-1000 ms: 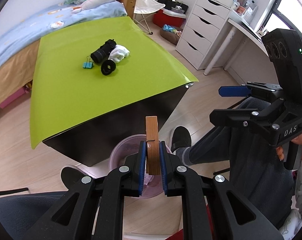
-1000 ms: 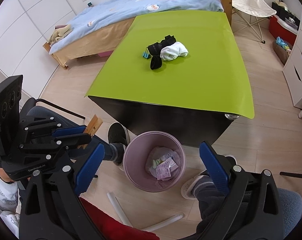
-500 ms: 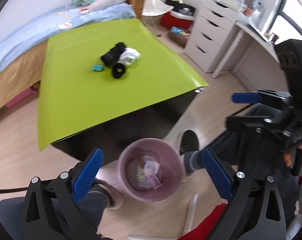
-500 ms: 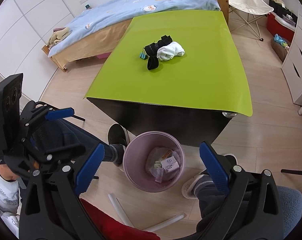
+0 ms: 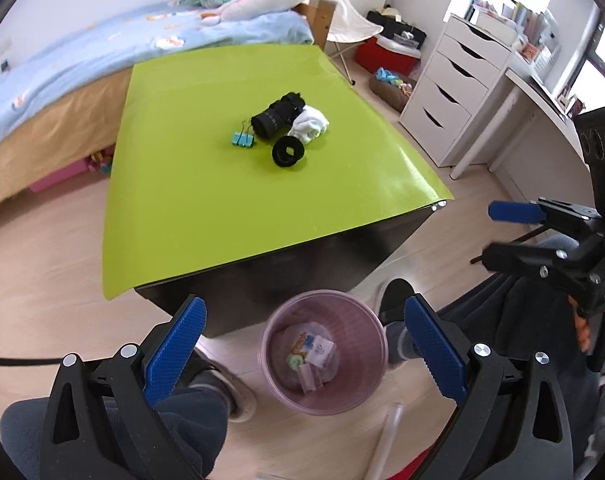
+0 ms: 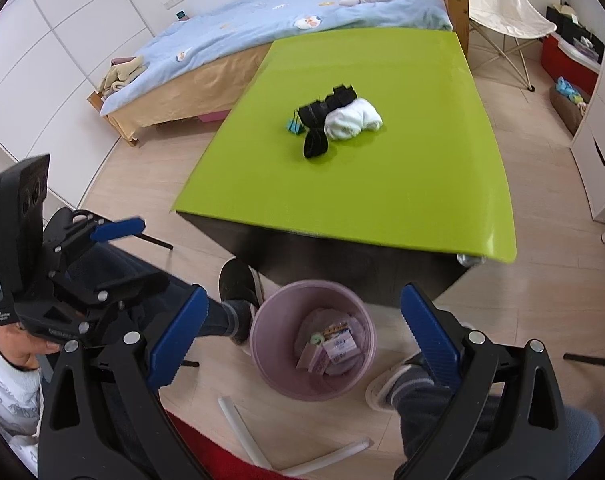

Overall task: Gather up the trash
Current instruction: 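Grasp the black hair tie with the right gripper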

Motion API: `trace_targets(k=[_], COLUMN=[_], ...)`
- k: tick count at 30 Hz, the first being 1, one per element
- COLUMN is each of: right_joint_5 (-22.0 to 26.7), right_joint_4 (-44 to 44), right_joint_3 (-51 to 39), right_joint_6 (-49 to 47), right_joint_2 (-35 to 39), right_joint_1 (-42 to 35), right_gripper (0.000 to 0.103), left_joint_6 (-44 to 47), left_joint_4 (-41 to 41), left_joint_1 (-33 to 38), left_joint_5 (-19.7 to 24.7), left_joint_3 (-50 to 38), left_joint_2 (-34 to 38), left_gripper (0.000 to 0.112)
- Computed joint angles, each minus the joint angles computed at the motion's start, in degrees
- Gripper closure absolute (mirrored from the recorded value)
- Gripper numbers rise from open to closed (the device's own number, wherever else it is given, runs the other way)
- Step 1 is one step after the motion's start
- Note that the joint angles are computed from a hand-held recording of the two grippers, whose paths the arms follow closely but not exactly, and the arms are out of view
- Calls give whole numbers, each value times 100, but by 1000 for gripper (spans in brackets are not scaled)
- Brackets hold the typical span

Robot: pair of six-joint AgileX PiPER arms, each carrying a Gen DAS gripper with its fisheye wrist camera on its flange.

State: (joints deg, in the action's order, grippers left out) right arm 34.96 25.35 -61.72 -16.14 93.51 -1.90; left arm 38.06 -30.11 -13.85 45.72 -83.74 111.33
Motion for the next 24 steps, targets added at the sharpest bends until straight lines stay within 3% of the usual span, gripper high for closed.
trace_targets(k=[6, 9, 14, 19, 24], right_joint_5=[142, 317, 711, 1554, 2519], right_joint_4=[-326, -674, -983, -1131, -1334], right_joint_3=[-1078, -1802, -3105, -4729, -6270], right_joint_6=[193, 478, 728, 1004, 1203], right_joint_2=[729, 1257, 2181, 3286, 4277], right_joint_1=[109, 174, 217, 209, 270], right_gripper=[8, 7, 8, 8, 8], left_joint_6=[38, 464, 259, -599, -551], left_joint_4=[-38, -484, -390, 319, 465], left_joint_1=[112, 260, 292, 172, 202], left_joint_5=[39, 145, 167, 39, -249], left_joint_3=[-319, -444, -715, -1169, -1231], left_joint_2=[210, 318, 477, 704, 786], left_gripper=[17, 17, 17, 17, 17])
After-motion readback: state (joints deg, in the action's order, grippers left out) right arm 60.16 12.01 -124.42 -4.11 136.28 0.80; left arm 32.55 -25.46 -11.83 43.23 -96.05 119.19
